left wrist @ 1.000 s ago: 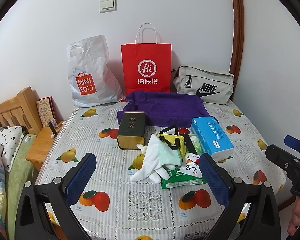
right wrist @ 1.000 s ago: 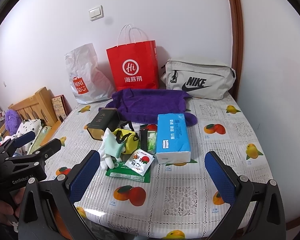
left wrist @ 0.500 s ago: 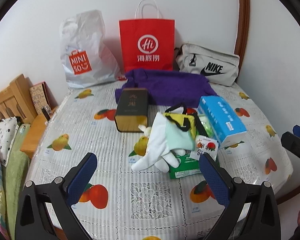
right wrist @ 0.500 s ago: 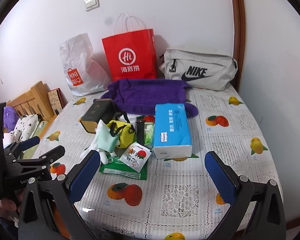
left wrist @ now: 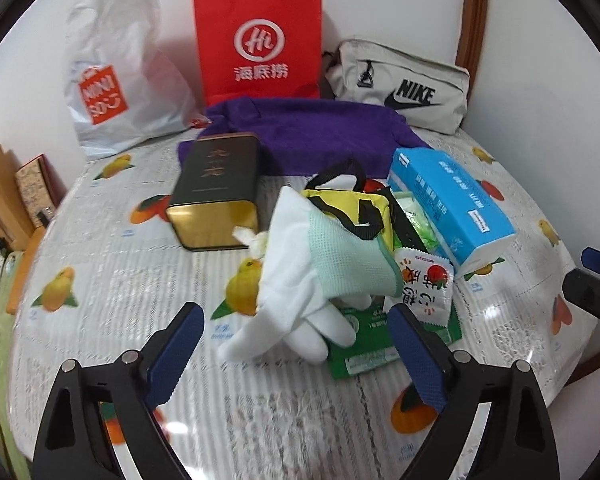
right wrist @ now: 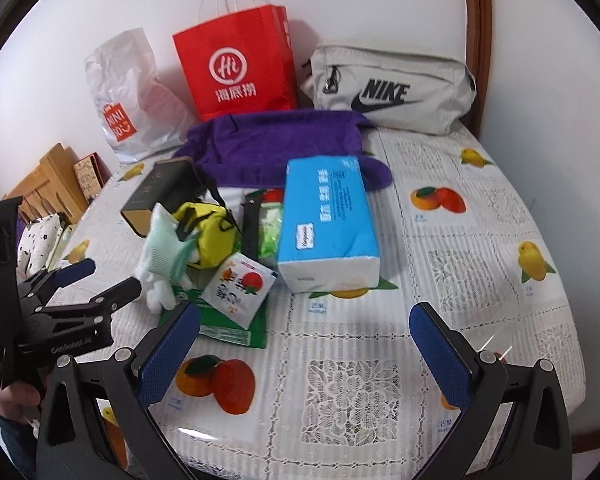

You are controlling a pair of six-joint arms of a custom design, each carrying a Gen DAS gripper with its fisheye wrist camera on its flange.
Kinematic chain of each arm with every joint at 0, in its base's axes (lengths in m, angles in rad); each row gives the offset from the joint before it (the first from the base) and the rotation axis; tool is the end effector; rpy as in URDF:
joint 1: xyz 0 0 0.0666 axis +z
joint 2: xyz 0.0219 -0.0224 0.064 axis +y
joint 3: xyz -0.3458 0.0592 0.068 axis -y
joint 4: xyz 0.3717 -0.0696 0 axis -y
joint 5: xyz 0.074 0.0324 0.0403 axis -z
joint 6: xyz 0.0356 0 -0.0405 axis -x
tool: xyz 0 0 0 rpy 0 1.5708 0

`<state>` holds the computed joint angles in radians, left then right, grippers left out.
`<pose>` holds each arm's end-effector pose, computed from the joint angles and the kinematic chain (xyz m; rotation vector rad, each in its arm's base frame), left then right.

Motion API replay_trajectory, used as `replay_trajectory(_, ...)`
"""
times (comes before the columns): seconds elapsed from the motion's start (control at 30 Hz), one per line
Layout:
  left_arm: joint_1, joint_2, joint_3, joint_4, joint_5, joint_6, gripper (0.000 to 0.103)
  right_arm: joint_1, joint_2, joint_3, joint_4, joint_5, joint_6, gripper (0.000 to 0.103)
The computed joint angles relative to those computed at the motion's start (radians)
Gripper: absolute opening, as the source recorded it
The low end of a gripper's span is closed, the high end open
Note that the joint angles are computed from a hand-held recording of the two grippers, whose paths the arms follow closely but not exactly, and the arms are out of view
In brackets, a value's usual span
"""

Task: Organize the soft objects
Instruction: 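Lower the left tool onto the white glove and close on it, then grasp the white fruit-print sachet with the right tool while the left tool holds the glove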

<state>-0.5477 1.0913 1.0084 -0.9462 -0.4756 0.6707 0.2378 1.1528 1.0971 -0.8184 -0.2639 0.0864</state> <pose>0.3049 -0.1673 0.3474 -0.3131 2.4190 0.0971 0.3713 0.0991 0.3703 -0.5097 2.3884 0.3898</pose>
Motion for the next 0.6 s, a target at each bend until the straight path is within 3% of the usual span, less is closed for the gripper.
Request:
replay_trajectory(0.2, 0.060, 0.038, -0.008, 0.118, 0.089, -0.085, 0.092, -0.002, 0.057, 0.008, 0.016, 0.007, -0.002, 0.103)
replay_trajectory(0.23, 0.067, 0.052, -0.005, 0.123, 0.099, -0.095, 0.085, -0.002, 0.065, 0.011, 0.017, 0.006, -0.001, 0.103)
replay_trajectory(0.27, 0.074, 0.065, -0.001, 0.125, 0.113, -0.109, 0.069, 0.000, 0.073, 0.014, 0.018, 0.004, 0.001, 0.103)
replay_trajectory(0.43, 0.116, 0.057, -0.043, 0.188, 0.233, -0.132, 0.023, 0.020, 0.098, 0.014, 0.029, -0.012, 0.014, 0.103)
replay_trajectory(0.6, 0.130, -0.019, -0.090, 0.198, 0.240, -0.130, 0.013, 0.051, 0.129, 0.016, 0.037, -0.033, 0.010, 0.102)
